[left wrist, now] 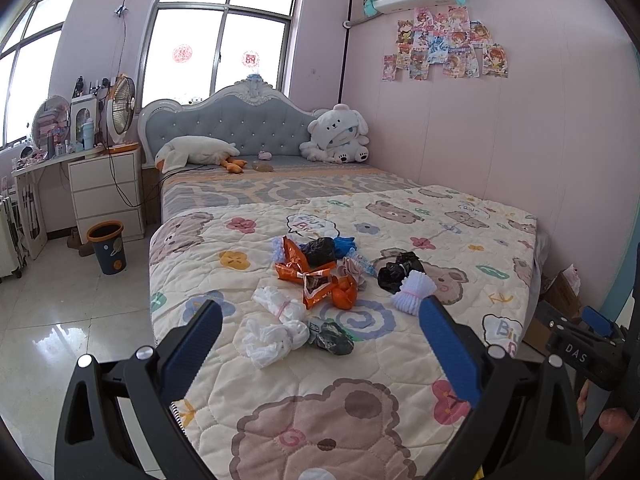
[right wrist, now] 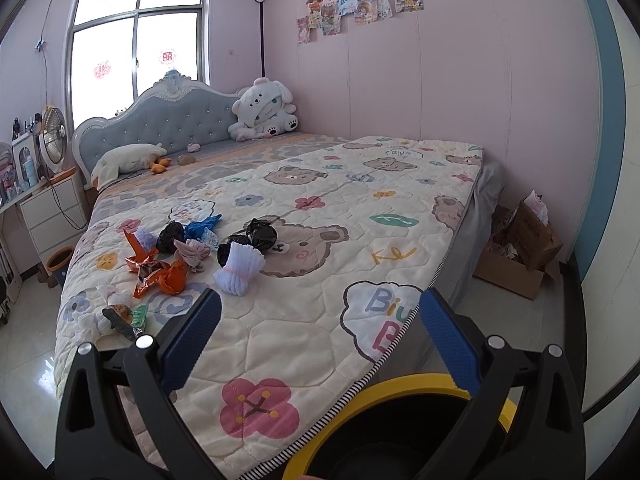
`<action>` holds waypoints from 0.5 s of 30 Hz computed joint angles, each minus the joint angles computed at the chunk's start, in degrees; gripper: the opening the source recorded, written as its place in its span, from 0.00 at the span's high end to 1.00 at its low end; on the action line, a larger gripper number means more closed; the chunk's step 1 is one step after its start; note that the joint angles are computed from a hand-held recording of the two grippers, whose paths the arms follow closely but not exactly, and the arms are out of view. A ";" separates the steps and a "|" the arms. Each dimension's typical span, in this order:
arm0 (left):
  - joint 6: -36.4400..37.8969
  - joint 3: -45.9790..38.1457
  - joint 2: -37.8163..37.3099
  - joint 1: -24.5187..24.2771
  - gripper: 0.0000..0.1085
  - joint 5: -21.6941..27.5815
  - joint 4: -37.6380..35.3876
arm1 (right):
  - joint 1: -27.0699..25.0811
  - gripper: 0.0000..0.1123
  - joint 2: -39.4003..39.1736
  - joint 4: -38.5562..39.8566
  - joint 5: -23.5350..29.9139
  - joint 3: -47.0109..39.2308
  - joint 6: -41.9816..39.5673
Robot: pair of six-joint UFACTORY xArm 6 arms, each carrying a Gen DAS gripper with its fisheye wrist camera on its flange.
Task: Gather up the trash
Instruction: 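Move both tools down toward the trash pile on the bed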
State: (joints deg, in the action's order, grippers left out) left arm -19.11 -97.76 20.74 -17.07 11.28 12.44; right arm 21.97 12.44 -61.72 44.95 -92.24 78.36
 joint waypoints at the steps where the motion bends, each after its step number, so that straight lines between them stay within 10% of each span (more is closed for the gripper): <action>1: 1.66 -0.49 0.62 0.14 0.12 0.20 -1.65 | -0.16 0.15 0.78 0.58 -0.08 -0.92 -0.94; 15: 16.04 -13.20 11.72 3.89 0.12 8.50 -16.92 | -4.27 0.15 17.21 15.86 -5.47 -20.81 -14.68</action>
